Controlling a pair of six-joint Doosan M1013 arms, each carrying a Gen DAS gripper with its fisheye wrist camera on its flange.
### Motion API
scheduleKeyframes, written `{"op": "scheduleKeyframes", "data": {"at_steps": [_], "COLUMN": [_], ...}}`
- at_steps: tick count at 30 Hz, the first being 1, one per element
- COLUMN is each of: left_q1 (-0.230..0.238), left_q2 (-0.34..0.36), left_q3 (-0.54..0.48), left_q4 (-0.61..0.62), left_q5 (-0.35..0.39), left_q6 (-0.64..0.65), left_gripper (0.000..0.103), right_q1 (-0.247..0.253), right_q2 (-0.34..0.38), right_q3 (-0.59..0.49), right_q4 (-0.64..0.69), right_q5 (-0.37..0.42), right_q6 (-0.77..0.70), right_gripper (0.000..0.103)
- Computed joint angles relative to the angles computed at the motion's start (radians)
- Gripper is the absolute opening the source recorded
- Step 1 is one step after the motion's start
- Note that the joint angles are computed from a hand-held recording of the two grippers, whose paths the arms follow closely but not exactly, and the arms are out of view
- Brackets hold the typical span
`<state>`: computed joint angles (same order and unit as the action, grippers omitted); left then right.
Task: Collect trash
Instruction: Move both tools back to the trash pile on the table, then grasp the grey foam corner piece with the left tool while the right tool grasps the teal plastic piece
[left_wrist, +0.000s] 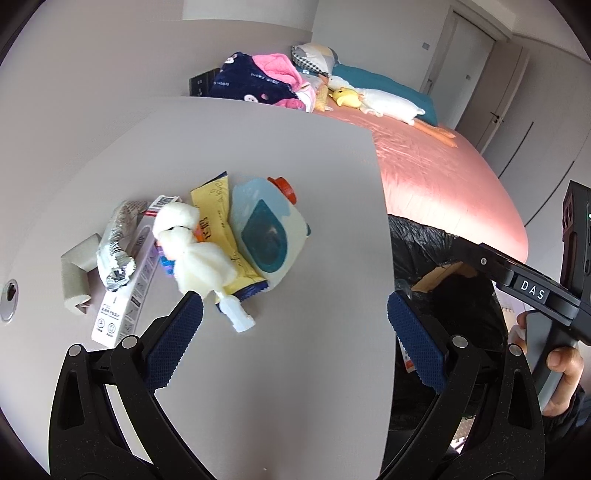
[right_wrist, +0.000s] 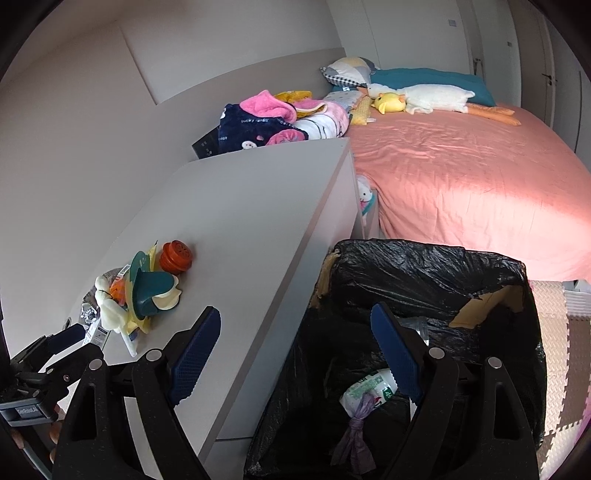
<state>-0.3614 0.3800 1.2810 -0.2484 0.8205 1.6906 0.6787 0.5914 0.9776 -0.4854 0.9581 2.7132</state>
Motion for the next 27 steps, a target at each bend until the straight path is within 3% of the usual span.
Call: {"op": "scheduleKeyframes", "data": {"at_steps": [27], "left_q1": [0.122], "left_q2": [0.010], "left_q3": [0.001], "left_q4": [0.045], "left_q5": [-0.001], "left_q6": [-0.116], "left_gripper": [0.097], "right_q1": [0.019], "right_q2": [0.232], "right_q3": [-0.371], "right_q4": [0.179], "right_q5": [0.055], "right_q6": [-0.269], "right_gripper": [0.084]}}
